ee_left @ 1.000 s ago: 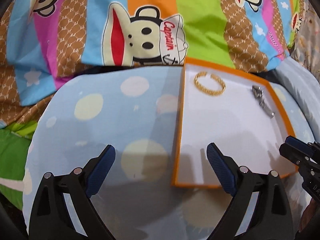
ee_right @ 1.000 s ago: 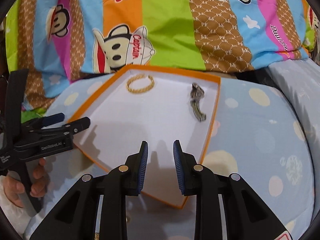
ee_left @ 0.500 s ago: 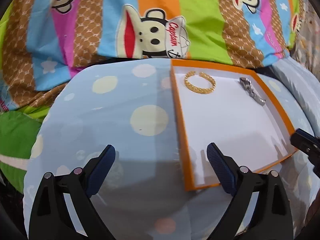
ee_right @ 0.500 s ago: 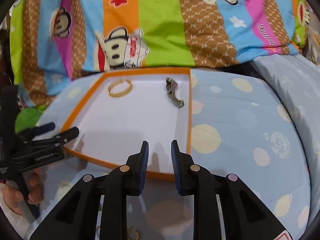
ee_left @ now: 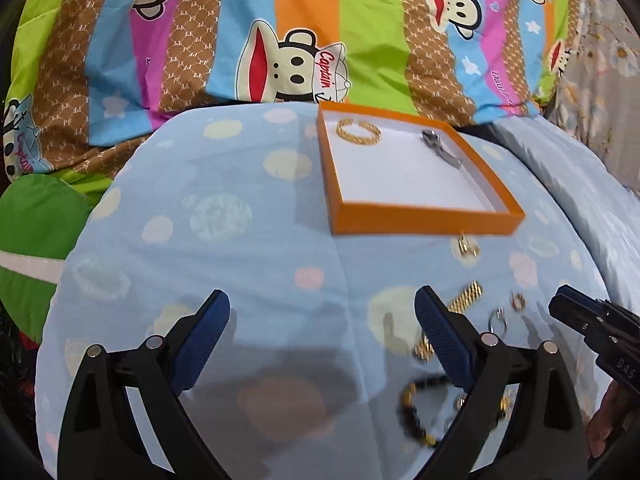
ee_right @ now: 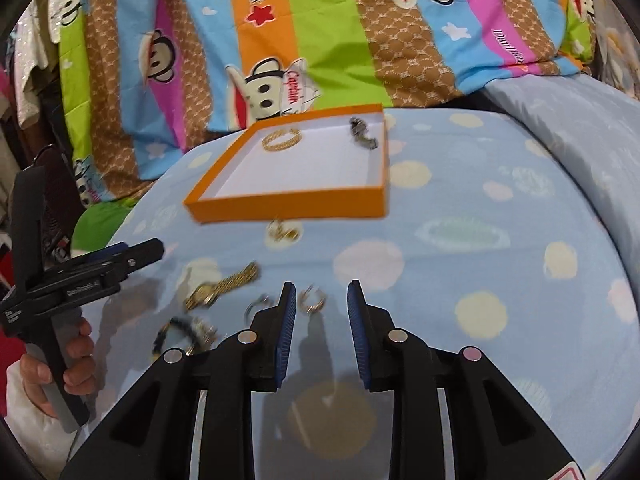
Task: Organize jewelry
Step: 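Move both tools back toward the remaining jewelry on the sheet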
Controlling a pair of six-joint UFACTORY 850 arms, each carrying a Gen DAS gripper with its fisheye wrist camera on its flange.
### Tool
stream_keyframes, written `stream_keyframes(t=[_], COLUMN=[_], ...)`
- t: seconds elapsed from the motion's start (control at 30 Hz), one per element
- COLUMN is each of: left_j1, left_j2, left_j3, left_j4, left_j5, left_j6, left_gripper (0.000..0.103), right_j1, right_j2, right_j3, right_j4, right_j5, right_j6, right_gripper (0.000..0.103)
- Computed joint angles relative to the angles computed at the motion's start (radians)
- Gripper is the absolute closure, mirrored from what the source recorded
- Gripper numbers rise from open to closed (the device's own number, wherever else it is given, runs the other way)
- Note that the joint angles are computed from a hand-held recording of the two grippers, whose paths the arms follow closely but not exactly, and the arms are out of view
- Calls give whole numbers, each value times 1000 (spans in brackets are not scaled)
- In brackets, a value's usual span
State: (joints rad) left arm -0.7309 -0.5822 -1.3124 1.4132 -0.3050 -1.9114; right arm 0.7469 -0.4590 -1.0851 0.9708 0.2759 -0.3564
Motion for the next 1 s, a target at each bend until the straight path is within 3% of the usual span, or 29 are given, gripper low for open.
stream_keyframes(t=[0.2, 0.3, 0.6, 0.77, 1.0], left_j1=[-18, -19, -49, -65, -63], left_j2=[41, 36, 3, -6, 3], left_j3=[82, 85, 42, 29, 43], left_j4=[39, -27, -185, -163, -53], left_j5=[33, 83, 61, 37, 103], left_j6=[-72, -7, 227, 255, 175], left_gripper=[12, 12, 13, 33, 61], right_j1=[29, 47, 29, 34, 33], right_j2=[-9, -16, -19, -25, -22], right_j3=[8, 0, 1, -9, -4], right_j4=[-327, -211, -281, -203, -209], right_j5=[-56, -49, -55, -57, -49], right_j6=[303, 180, 294, 208, 229], right_gripper=[77, 77, 77, 74, 71])
